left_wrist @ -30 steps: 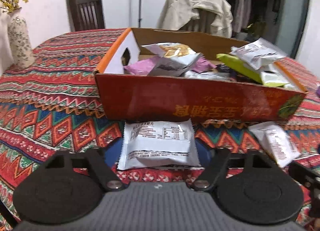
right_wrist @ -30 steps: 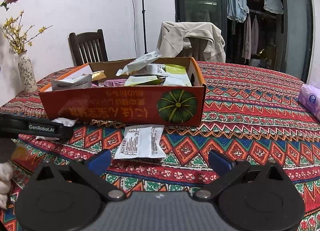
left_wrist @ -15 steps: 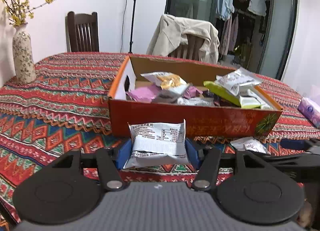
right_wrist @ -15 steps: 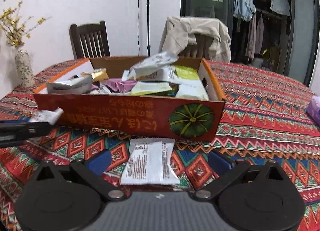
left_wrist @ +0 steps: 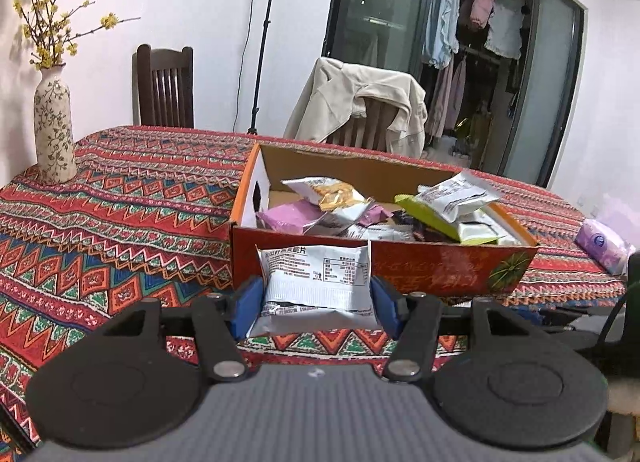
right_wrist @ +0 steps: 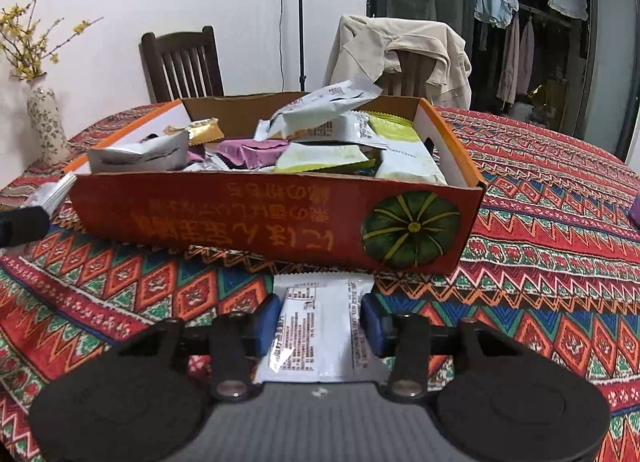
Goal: Organize snacks
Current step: 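Carry both white sachets into the box and open both grippers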
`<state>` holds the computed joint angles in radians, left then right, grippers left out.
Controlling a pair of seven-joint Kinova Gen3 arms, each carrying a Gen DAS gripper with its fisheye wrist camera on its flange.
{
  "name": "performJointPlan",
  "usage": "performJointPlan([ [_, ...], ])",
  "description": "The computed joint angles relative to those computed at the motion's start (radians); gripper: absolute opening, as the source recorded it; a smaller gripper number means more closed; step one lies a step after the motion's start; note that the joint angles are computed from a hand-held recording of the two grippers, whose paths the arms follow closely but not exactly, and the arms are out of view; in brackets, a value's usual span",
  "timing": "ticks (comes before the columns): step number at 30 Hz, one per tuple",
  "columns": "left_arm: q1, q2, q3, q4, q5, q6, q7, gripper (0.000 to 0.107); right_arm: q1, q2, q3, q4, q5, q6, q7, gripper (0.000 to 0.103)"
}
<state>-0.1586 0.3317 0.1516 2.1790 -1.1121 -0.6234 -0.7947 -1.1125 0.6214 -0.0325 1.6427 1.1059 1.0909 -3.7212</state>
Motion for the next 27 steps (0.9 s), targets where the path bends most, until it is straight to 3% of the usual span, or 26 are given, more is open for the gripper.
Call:
performJointPlan([
  [10,-0.007,-0.035,-0.022,0.020,0.011,-0.077,-0.022,0.060,-0.089,-0.029,-0.018,0.030,0.093,0.137,-0.086,0.040],
  [16,0.020,-0.050,-0.028,-0.002,0.050,-0.090,-0.044,0.060,-0.095,-0.045,-0.040,0.022,0.158,0.226,-0.075,0.040],
  [27,0.126,-0.019,0.013,-0.142,0.190,0.021,-0.102,0.060,-0.011,-0.070,-0.041,0.000,0.272,0.240,-0.012,0.040],
])
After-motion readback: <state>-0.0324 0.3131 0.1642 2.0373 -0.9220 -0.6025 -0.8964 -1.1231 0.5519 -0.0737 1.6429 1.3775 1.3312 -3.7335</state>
